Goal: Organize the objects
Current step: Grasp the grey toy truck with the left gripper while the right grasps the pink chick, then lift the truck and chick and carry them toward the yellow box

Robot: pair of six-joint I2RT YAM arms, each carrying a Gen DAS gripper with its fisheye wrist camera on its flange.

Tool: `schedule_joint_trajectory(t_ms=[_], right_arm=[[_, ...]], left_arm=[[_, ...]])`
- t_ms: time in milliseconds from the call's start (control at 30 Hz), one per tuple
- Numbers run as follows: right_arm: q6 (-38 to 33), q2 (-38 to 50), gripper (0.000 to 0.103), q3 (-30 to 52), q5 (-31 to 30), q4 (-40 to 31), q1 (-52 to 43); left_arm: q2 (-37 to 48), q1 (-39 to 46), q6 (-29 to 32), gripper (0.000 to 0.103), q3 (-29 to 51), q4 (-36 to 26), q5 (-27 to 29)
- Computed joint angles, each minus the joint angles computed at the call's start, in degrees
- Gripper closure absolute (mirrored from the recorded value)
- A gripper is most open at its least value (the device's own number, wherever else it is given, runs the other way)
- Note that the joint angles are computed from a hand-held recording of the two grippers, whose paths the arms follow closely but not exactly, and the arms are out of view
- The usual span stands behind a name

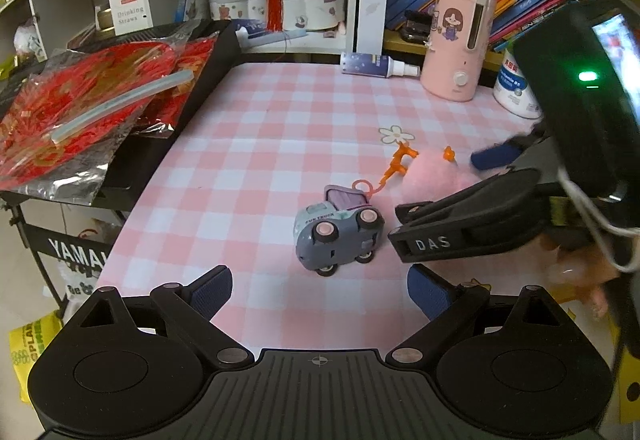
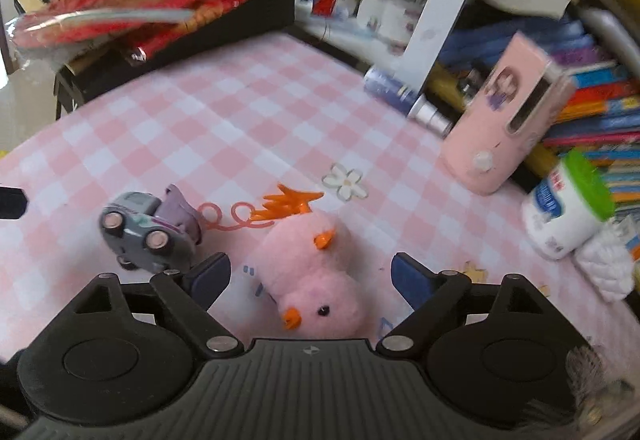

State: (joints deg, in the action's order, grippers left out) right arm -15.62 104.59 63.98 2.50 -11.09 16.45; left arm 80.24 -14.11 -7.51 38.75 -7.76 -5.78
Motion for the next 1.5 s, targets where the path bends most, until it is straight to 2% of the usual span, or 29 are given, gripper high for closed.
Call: schedule_joint_trajectory(t_ms=[33, 67, 100, 267, 433, 467, 500, 567, 667, 833, 1000, 1300, 1500], right_arm=[[0.9, 1.3, 0.03, 1.5, -0.5, -1.4, -0.4], [1.9, 2.0, 0.048, 2.4, -2.6, -2.4, -1.3], [3.5, 2.1, 0.053, 2.8, -4.5, -2.9, -2.1], [8.5, -3.7, 0.054, -2.1, -3.4, 1.3, -3.3], [14.3, -8.4, 0.054, -5.2, -3.0, 1.4, -4.3], [15.1, -9.2, 0.054, -5.5, -3.5, 0.9, -4.6], [15.9, -9.8, 0.054, -5.7, -3.9, 0.2, -4.9], [17.4, -11.4, 0.054, -6.7, -4.1, -0.5, -5.1], [18.8, -13.9, 0.054, -8.4, -4.0, -1.2, -5.0], [20.0, -18.2, 0.054, -11.2, -3.7, -2.4, -4.7], [21.8, -23.1, 0.054, -14.1, -3.5, -4.4, -4.1], [24.8, -34.7, 0.054, -21.4, -1.5, -9.4, 0.0], [29.3, -43.1, 0.054, -26.4, 2.5, -13.5, 6.0]], left_arm=[[0.6, -0.1, -0.1, 0.007, 0.3, 0.4, -0.1], [1.3, -0.2, -0.2, 0.007, 0.6, 1.0, -0.1], [1.9, -0.3, -0.3, 0.007, 0.9, 1.5, -0.2], [6.5, -0.8, -1.9, 0.007, 3.2, 4.2, -1.7], [11.0, -0.8, -4.7, 0.009, 5.2, 6.5, -1.9], [11.5, -1.0, -4.7, 0.013, 5.1, 7.4, -2.2], [12.3, -1.2, -4.5, 0.025, 5.5, 7.6, -2.5], [13.5, -0.9, -3.8, 0.04, 6.3, 6.9, -0.9], [12.4, -0.7, -3.4, 0.041, 5.3, 6.8, -0.4], [5.5, 0.5, -2.9, 0.041, 1.4, 6.1, 1.6], [-4.6, 3.0, -1.9, 0.041, -2.4, 2.1, 5.0], [-25.6, 8.2, -0.4, 0.041, -8.6, -10.5, 10.8], [-38.0, 12.1, 1.4, 0.041, -11.0, -20.1, 14.4]])
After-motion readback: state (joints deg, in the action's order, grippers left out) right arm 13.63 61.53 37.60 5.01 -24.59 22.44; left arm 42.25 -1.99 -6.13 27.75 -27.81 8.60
